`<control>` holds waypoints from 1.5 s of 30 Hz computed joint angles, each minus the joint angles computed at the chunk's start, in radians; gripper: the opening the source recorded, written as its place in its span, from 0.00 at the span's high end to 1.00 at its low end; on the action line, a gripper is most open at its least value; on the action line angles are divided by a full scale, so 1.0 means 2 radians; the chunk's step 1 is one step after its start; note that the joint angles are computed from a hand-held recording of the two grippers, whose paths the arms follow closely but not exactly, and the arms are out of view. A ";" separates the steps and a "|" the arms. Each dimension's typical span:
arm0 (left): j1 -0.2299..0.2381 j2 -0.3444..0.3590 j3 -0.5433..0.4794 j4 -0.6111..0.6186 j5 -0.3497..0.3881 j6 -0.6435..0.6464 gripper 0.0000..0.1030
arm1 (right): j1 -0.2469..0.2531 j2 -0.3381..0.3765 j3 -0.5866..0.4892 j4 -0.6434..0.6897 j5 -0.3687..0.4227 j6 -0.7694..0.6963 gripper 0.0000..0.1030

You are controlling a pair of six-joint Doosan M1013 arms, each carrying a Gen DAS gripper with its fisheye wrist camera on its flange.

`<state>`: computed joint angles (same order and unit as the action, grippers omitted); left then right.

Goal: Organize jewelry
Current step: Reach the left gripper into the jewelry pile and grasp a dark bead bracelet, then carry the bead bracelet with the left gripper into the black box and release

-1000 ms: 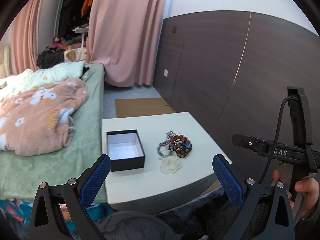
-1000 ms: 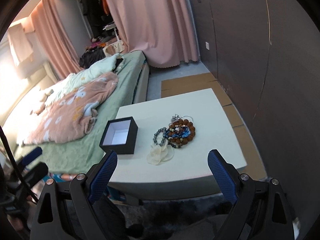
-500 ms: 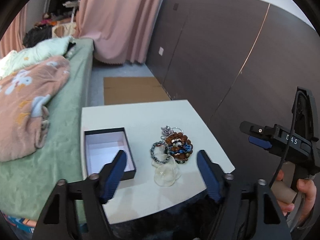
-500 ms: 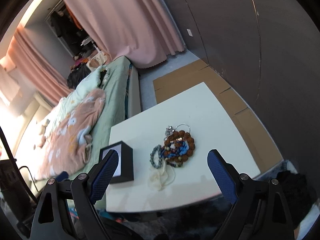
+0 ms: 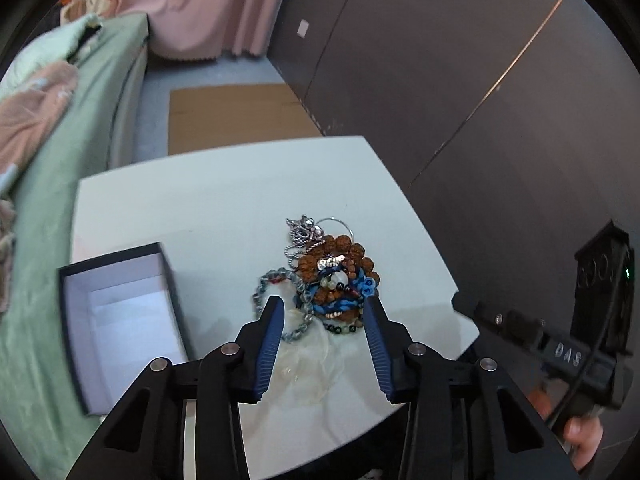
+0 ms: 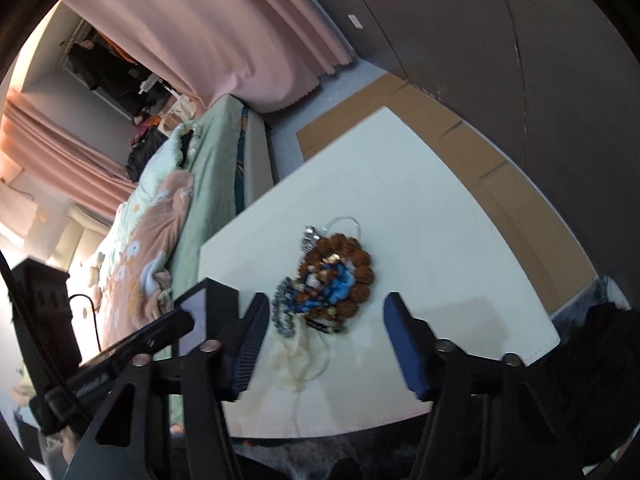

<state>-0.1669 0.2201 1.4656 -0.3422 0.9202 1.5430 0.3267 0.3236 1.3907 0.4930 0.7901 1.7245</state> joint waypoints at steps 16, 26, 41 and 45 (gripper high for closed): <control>0.004 0.058 -0.020 -0.019 0.020 -0.020 0.88 | -0.003 0.038 -0.029 -0.001 0.060 -0.032 0.52; 0.017 0.046 -0.009 -0.069 -0.001 0.000 0.91 | 0.019 0.049 -0.042 -0.024 0.063 -0.082 0.61; 0.035 0.008 0.011 -0.126 -0.041 0.033 0.91 | 0.036 0.070 -0.070 -0.089 0.085 -0.071 0.91; 0.043 -0.008 0.022 -0.136 -0.054 0.040 0.91 | 0.032 0.061 -0.058 -0.062 0.069 -0.080 0.91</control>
<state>-0.0812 0.2049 1.5103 -0.6140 0.8122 1.6238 0.3908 0.4448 1.2740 0.3695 0.9283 1.5650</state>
